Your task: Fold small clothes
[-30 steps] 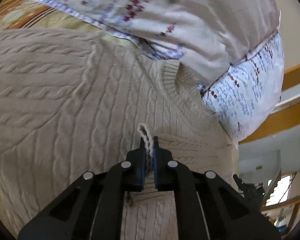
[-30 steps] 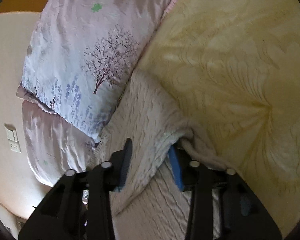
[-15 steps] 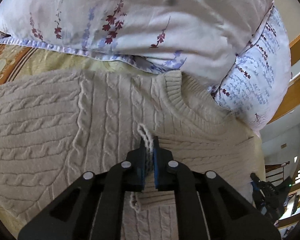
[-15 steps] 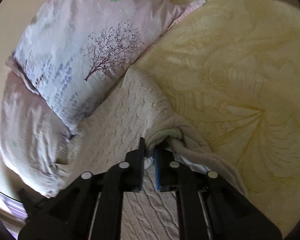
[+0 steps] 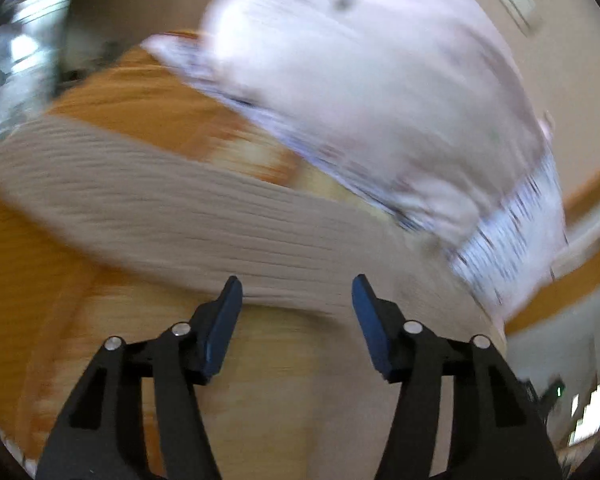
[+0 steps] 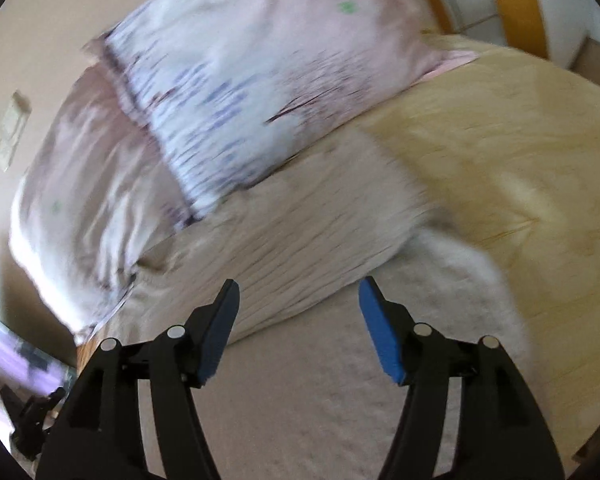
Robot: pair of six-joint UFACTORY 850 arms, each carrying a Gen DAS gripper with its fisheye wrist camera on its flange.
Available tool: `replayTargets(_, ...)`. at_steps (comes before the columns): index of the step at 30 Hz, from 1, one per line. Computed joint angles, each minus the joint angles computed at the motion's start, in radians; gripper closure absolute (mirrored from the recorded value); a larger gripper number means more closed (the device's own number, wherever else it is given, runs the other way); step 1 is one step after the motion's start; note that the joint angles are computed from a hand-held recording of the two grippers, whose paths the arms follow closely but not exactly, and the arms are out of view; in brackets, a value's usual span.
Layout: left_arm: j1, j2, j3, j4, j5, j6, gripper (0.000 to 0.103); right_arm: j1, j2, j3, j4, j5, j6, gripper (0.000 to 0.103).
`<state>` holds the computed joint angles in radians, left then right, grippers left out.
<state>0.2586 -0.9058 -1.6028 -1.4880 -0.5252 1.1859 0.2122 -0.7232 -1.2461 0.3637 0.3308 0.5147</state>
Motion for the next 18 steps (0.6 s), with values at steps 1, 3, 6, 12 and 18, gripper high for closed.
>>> replayTargets(1,0.022,0.003,0.01,-0.004,0.019,-0.021,0.052,0.003,-0.01,-0.014,-0.084,-0.008,0.068,0.039)
replayTargets(3,0.067,-0.003,0.015,-0.002,0.035,-0.092,0.055,0.01,-0.025,-0.038,-0.186,-0.023,0.143,0.039)
replayTargets(6,0.113,-0.031,-0.006,0.001,0.059,-0.206,0.056,0.022,-0.039,-0.06,-0.323,-0.031,0.246,0.039)
replayTargets(12,0.157,-0.098,-0.075,-0.037,0.041,-0.316,0.066,0.028,-0.032,-0.054,-0.368,-0.029,0.265,0.039)
replayTargets(18,0.167,-0.138,-0.131,-0.106,0.039,-0.353,0.071,0.024,-0.031,-0.051,-0.376,-0.024,0.279,0.032)
